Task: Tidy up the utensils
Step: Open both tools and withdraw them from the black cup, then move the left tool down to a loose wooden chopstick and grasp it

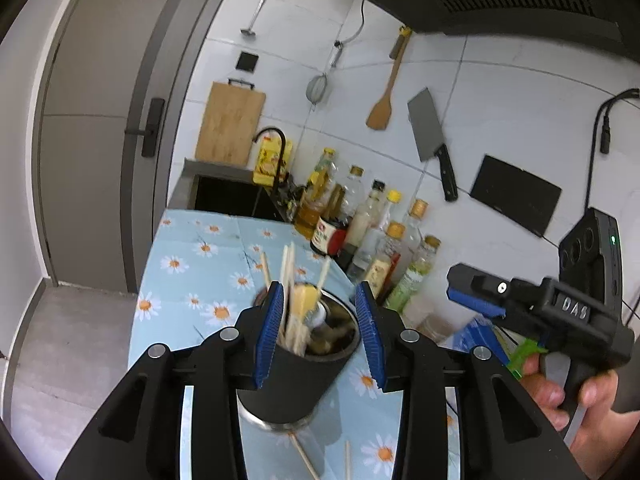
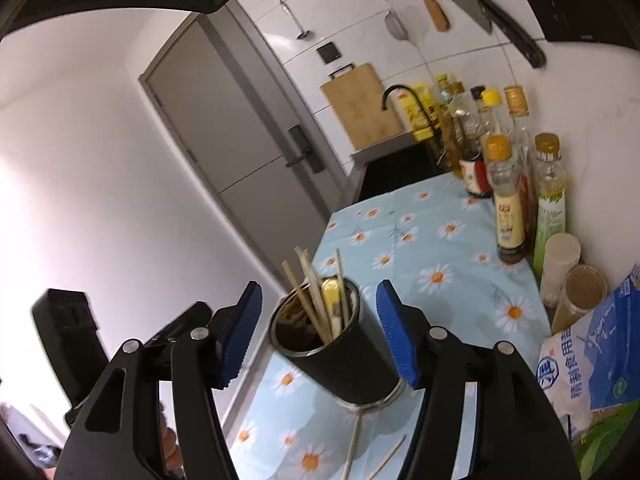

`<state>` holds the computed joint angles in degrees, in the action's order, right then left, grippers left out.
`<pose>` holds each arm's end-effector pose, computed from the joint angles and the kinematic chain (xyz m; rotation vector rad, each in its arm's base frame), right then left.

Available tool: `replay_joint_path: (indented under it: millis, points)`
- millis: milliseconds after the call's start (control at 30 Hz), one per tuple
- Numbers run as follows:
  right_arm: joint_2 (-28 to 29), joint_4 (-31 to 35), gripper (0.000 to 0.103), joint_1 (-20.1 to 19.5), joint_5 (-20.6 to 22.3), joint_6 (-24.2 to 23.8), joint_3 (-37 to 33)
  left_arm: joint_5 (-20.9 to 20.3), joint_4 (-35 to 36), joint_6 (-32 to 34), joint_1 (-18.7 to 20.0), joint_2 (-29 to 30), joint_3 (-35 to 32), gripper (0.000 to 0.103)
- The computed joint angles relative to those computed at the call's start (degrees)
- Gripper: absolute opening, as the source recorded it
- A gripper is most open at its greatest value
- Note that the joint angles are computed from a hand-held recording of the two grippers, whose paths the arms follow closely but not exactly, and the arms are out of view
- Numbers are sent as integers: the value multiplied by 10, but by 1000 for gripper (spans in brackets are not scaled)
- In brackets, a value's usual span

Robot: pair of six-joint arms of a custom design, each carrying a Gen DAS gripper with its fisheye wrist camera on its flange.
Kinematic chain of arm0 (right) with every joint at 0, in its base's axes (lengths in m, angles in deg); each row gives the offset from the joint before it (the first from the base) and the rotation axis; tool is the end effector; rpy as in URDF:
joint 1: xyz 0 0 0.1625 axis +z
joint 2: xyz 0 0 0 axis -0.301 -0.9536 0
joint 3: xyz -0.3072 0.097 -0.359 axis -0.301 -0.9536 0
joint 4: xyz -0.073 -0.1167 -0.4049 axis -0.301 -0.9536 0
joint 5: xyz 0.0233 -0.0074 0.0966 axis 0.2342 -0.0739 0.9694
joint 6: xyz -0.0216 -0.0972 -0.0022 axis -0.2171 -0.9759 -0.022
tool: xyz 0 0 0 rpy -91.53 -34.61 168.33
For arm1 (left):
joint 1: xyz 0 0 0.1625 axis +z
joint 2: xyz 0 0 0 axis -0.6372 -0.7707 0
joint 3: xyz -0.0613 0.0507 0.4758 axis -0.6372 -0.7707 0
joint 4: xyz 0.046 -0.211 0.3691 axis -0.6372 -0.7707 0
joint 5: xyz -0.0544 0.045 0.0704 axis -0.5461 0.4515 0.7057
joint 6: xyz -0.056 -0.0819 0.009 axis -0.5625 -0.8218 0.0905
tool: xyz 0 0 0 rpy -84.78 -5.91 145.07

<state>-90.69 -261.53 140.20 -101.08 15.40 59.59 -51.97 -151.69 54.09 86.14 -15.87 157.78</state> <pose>0.4993 -0.5505 0.1405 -0.8982 2.7846 -0.9825 -0.1423 -0.4472 0.4971 0.4599 2.3294 -1.4597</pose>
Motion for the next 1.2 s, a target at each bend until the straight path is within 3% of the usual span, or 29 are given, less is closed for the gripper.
replay_joint_path:
  millis: [200,333,600,833,1067,1200]
  points:
    - [-41,90,60,-19,55,6,30,39,90,-82,-38,-21,24,36]
    - [-61,138,60,-37,88,3,52,55,183,-174,-51,-32,34,39]
    - [-88,160,60,-70,126,9,92,63,323,-328,-54,-38,41,39]
    - [-103,189,60,-87,134,22,117,-25,441,-402,7,-13,6,39]
    - [-115,195,60,-102,137,36,143,-119,523,-427,77,32,-40,39]
    - [-125,184,60,-111,153,47,162,-124,573,-441,91,62,-66,39]
